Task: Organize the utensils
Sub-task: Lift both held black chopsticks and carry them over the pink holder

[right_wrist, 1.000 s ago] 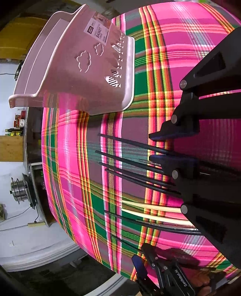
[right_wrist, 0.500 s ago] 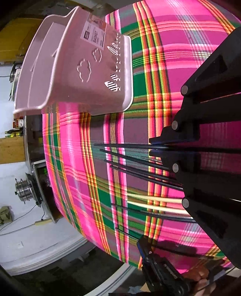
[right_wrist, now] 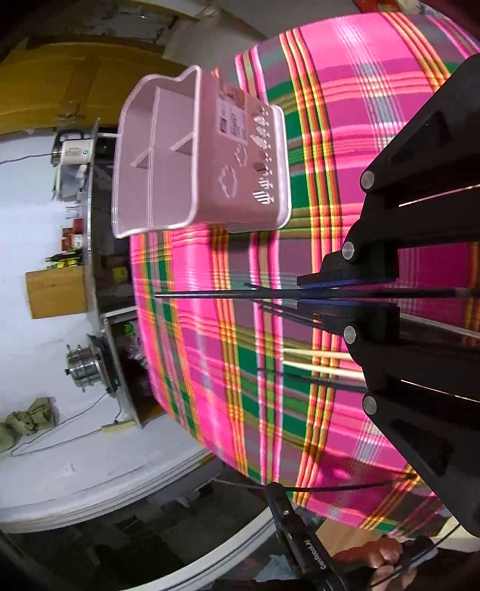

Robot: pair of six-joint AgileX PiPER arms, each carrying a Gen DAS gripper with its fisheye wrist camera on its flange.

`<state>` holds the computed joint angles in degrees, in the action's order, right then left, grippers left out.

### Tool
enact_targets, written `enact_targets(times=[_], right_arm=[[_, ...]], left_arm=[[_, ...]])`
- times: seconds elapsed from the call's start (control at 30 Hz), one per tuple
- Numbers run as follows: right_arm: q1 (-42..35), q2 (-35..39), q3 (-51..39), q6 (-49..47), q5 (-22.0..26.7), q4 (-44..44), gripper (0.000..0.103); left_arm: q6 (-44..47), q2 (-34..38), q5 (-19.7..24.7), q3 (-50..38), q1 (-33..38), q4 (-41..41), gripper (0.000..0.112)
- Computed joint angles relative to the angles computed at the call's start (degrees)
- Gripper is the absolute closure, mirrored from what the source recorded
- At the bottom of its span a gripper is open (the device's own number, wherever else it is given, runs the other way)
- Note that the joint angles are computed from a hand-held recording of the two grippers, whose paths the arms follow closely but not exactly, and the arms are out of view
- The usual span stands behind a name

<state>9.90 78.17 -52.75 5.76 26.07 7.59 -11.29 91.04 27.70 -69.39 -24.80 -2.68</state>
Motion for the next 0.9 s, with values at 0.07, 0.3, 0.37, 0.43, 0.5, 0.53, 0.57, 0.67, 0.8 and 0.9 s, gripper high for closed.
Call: enact_targets(times=[0.07,0.3,0.37,0.43,0.5,0.53,0.57,0.67,0.8,0.9], right_arm=[[0.19,-1.92,0.28,0.97,0.48,-0.95,0.097],[0.74,-8.15,1.64,4.13,2.28,-3.87,0.097],[0.28,-9.28,1.85,3.61,2.63,-3.43,0.097],[0.02,-10.22,1.66,3.59,3.25,-3.30,0.097],[-0.29,-11.05,1.59,3.37,3.70,-2.96,0.097],[-0.57,-11.49,1.36,3.11,4.09,-2.73,0.097],[-0.86,-11.75,1.16,2.71,4.34,-2.37,0.097],[-1.91,-12.52,1.14,0.92,4.55,-0.63,0.097],[-4.67,-12.95,0.53,-3.48,5.37,3.60,0.097],[-7.45,-12.67,-0.09,-7.17,6.13,6.85,0.097]], left_arm=[[0.29,-2.07,0.55,0.32,-0.32,-0.28,0.107],[-1.05,-6.15,3.10,-0.92,-2.26,1.34,0.108],[-0.96,-6.56,4.13,-2.09,-2.73,1.23,0.108],[-0.99,-6.43,5.24,-3.75,-3.12,1.00,0.108],[-0.74,-6.15,5.91,-5.14,-3.33,0.24,0.108],[-0.46,-5.79,6.58,-6.40,-3.48,-0.38,0.108],[0.01,-5.51,6.91,-7.16,-3.49,-0.90,0.108],[0.65,-4.05,8.52,-10.84,-4.38,-1.72,0.108],[2.56,-0.56,10.63,-16.94,-5.95,-4.48,0.108],[3.55,3.21,12.43,-22.26,-7.12,-6.86,0.108]])
